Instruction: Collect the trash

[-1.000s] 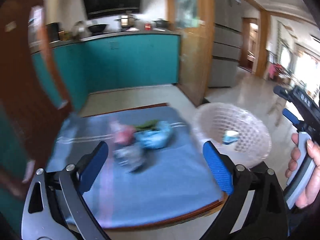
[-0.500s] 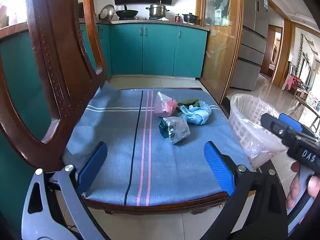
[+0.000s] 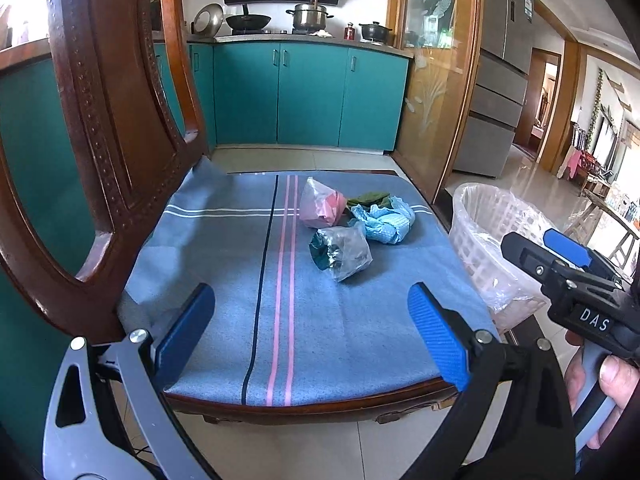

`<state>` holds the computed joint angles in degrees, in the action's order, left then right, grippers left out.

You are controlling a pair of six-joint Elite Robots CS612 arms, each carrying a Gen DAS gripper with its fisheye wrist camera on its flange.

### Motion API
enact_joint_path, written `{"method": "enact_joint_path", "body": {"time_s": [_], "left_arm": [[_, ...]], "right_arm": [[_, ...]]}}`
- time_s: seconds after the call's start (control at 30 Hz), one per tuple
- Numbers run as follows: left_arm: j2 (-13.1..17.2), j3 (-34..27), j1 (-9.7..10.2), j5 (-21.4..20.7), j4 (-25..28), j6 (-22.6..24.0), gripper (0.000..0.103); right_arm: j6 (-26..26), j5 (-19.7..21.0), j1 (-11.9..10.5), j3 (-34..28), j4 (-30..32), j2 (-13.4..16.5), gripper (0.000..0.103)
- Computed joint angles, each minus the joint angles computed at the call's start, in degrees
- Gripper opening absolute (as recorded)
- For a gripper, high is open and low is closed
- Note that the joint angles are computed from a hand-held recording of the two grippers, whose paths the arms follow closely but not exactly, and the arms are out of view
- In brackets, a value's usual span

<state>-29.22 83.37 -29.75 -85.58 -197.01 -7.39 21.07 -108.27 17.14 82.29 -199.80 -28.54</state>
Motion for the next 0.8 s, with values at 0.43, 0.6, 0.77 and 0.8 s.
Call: {"method": "enact_joint_path", "body": {"time_s": [0.43,0.6,0.77,0.8], "left_arm": [[0.2,-0.3,-0.22,0.2,1.1,0.2,0.097],[0.6,-1.0,-0.41,0.3,2.3,0.2,0.097],[1.4,-2.8,-0.58,0.3,4.4,-0.6,0.097],[1.6,-3.3,-0.62,0.3,4.9,-0.7,0.097]], "right_arm": [[0.2,0.2,-0.2,0.4,-0.5,0.0,0.095],[0.1,0.5,-0.2,0.4,-0.4,0.0,0.095],[0.4,0.8,-0.3,0.1,0.4,0.0,0.095],[0.7,1.0,-0.4,0.0,0.6,0.0,0.095]]}}
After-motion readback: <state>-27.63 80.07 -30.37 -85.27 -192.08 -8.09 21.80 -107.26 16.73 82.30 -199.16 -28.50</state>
